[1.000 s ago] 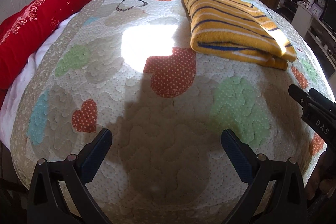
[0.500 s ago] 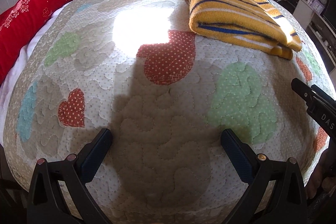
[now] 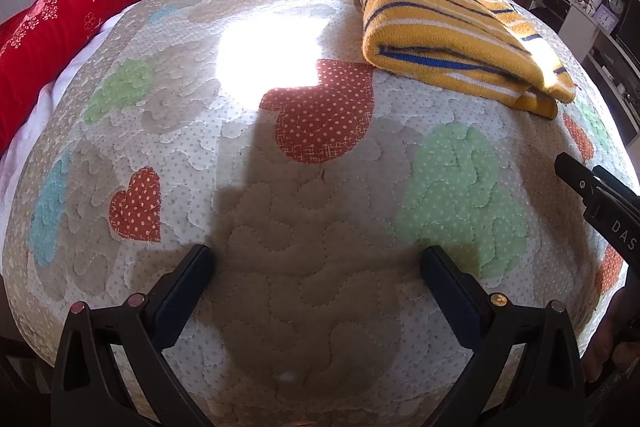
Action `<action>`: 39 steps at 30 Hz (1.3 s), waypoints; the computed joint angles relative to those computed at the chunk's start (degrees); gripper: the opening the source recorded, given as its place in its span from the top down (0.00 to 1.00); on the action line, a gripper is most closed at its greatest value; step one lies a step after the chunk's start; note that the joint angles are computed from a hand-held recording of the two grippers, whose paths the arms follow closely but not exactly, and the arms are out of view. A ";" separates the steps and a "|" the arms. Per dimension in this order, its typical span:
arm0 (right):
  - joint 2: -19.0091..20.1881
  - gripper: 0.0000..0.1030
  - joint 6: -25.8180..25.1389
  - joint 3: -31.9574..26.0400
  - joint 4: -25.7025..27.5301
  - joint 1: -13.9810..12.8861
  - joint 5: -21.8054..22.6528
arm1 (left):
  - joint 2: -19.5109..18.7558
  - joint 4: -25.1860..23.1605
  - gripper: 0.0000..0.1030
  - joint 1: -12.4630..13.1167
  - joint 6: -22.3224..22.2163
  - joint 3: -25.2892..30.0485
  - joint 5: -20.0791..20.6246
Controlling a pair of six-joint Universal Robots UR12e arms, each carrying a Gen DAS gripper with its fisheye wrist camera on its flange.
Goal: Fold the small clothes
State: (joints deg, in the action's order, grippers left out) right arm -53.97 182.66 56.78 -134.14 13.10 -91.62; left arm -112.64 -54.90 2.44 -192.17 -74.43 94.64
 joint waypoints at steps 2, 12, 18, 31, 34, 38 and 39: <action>-0.11 0.23 -0.21 0.15 -0.47 0.05 -0.47 | 0.25 0.65 0.00 -0.11 -0.23 -0.24 0.36; -0.39 0.22 -0.54 0.43 -0.86 0.21 -1.84 | 1.32 2.22 0.00 -0.83 0.79 -0.53 1.75; -0.61 0.22 -0.75 0.80 -1.25 0.23 -2.13 | 1.44 2.25 0.00 -1.10 1.14 -0.55 2.39; -0.50 0.21 -1.76 0.75 -1.09 0.53 -2.74 | 1.42 1.38 0.00 -1.06 1.03 -0.51 2.01; -0.52 0.21 -1.77 0.77 -1.00 0.55 -2.73 | 1.37 0.95 0.00 -1.05 0.99 -0.40 1.83; -0.45 0.21 -1.89 0.64 -0.74 0.56 -2.63 | 1.31 0.56 0.00 -1.01 0.70 -0.30 1.62; -0.46 0.21 -1.88 0.65 -0.76 0.57 -2.66 | 1.31 0.56 0.00 -1.01 0.70 -0.30 1.62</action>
